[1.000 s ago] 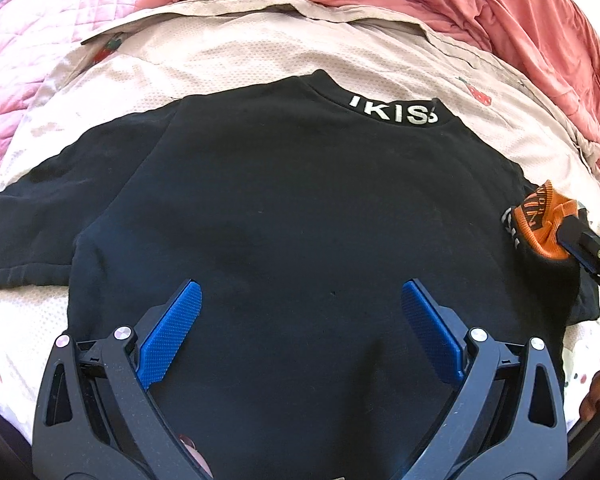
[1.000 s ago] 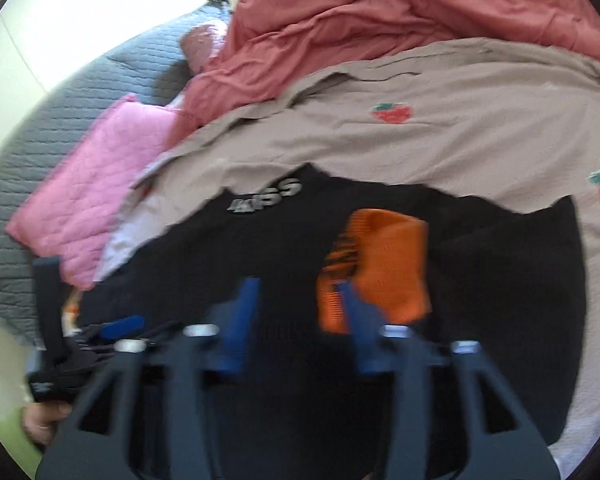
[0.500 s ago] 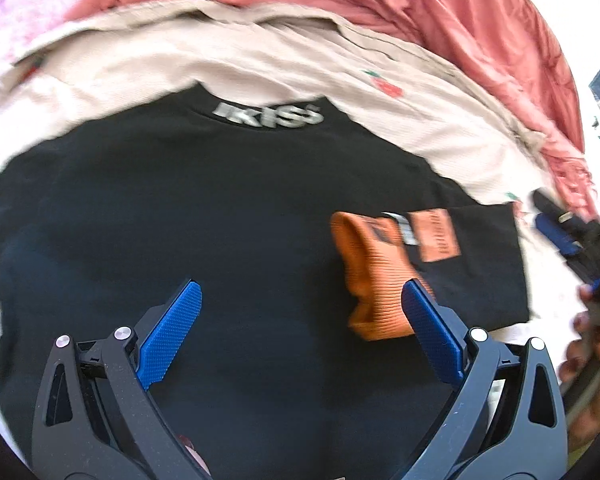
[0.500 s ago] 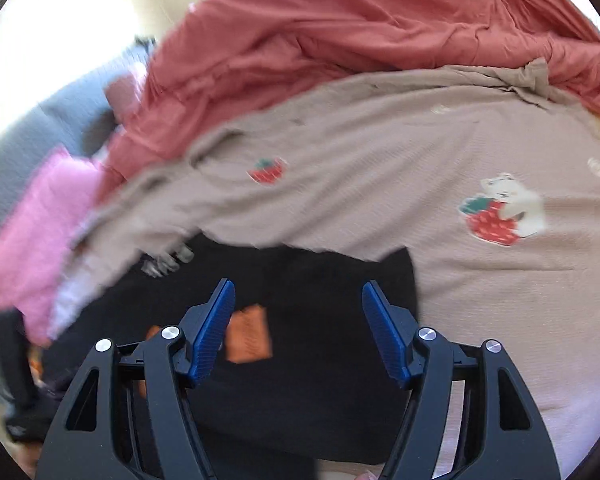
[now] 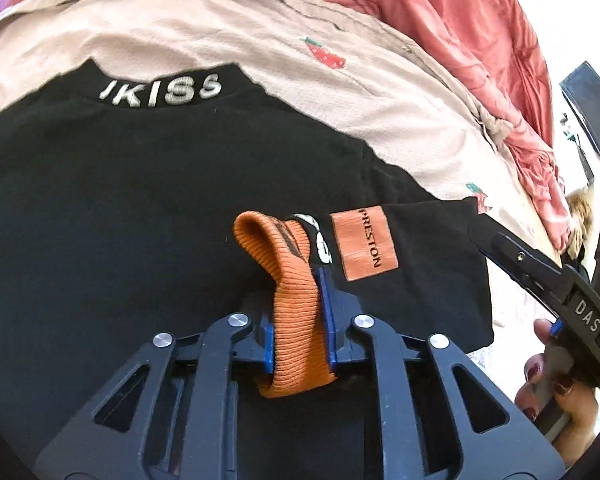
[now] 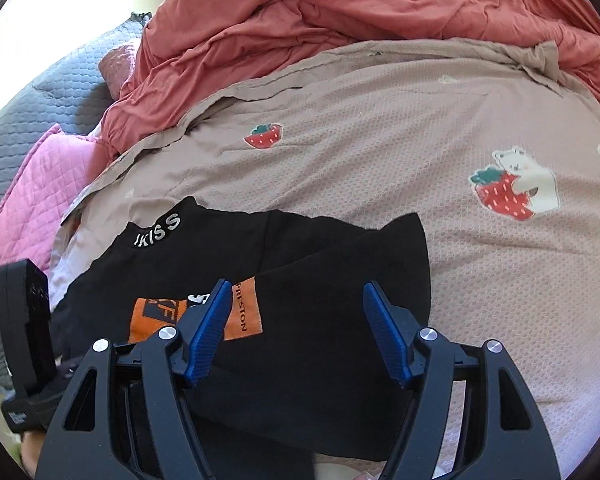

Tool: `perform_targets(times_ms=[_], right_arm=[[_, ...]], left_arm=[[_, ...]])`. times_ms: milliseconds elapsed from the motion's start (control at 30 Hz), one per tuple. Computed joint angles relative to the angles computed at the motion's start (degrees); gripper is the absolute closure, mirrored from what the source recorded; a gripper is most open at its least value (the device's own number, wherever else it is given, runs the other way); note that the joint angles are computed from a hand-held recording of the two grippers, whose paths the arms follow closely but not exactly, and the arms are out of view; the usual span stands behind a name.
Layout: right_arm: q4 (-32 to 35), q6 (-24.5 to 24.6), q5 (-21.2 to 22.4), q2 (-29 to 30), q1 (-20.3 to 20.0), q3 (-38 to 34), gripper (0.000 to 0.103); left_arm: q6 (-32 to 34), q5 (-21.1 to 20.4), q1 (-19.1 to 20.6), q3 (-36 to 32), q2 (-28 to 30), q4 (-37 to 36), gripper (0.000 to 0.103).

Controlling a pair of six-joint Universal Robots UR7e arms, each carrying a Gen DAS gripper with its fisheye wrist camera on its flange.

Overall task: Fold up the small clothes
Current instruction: 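Grasp the folded orange cuff with the left tool and lay it flat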

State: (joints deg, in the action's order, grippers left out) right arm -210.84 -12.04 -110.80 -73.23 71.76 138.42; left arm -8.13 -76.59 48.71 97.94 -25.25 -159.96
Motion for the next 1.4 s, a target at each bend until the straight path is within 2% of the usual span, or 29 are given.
perform_targets(times_ms=[67,267,400,500,600,667,733,800,833,867,900,1000,1067,1100,1133,1167,1200,1267,1333,1400], right_arm=[[-0.57,-0.38,1.02,0.14,-0.03,0.04,0.036],[-2.41,-3.33,2.20,2.03,1.42,-0.25,0.036],[-2.57,-5.76,1.08,5.03,3.19,-1.26,0.036],[-2.29,-7.22,-0.20,7.11,4.15,-2.06,0.036],[-3.03,-7.99,-0.62,8.88,4.61,-2.52,0.036],[-3.60,-8.50,-1.11,9.74,4.89,-2.75,0.036],[-4.57,-8.85,-1.63,10.48,5.03,-2.85,0.036],[-5.97,-9.07,-2.62,10.97,5.19,-2.94,0.036],[-6.70,-8.98,-3.03,10.99,5.16,-2.91,0.036],[-7.39,-8.51,-3.18,10.70,4.94,-2.76,0.036],[-7.88,-7.76,-2.82,10.18,4.50,-2.48,0.036],[-7.73,-5.31,-1.57,8.62,3.08,-1.88,0.036],[-7.53,-4.49,-1.43,8.22,2.51,-1.71,0.036],[-7.44,-4.23,-1.38,8.16,2.29,-1.68,0.036],[-7.32,-4.10,-1.39,8.19,2.24,-1.71,0.036],[-7.11,-4.08,-1.50,8.25,2.16,-1.78,0.036],[-7.19,-4.17,-1.76,8.41,2.15,-1.85,0.036],[-7.31,-4.30,-2.13,8.69,2.14,-1.92,0.036],[-7.74,-4.44,-2.31,8.93,2.32,-1.91,0.036],[-8.69,-5.79,-2.34,9.53,2.93,-2.01,0.036]], left_arm=[[1.46,0.14,0.16,0.41,-1.12,-1.37,0.095],[6.67,7.61,1.20,3.55,-7.77,-8.37,0.096],[8.56,12.83,3.18,4.21,-10.76,-8.52,0.097],[8.20,14.80,5.05,4.34,-12.12,-7.86,0.101],[10.88,16.93,6.56,4.13,-13.16,-8.63,0.103],[11.94,17.97,6.98,3.74,-13.17,-8.85,0.103],[11.34,17.31,8.07,2.59,-13.19,-6.54,0.103],[9.56,14.17,9.36,1.96,-13.75,-3.47,0.103],[8.87,13.08,9.82,2.37,-14.05,-4.20,0.096],[8.02,11.97,10.25,2.64,-14.19,-4.80,0.084],[7.03,10.54,10.81,2.44,-14.18,-4.02,0.065],[4.98,8.59,11.71,0.88,-12.86,-0.97,0.063],[4.85,9.77,11.49,-0.35,-11.18,0.46,0.058],[4.46,10.18,11.38,-0.94,-10.50,1.46,0.058],[4.36,10.48,11.19,-1.30,-9.86,1.89,0.072],[5.11,11.49,10.75,-1.33,-9.26,1.59,0.089],[7.53,12.83,9.77,-1.06,-8.69,1.04,0.098],[10.61,15.73,8.15,0.31,-8.58,-2.58,0.099],[14.48,16.37,6.89,2.77,-9.66,-9.92,0.099],[15.66,17.66,6.31,3.46,-10.48,-11.96,0.099]])
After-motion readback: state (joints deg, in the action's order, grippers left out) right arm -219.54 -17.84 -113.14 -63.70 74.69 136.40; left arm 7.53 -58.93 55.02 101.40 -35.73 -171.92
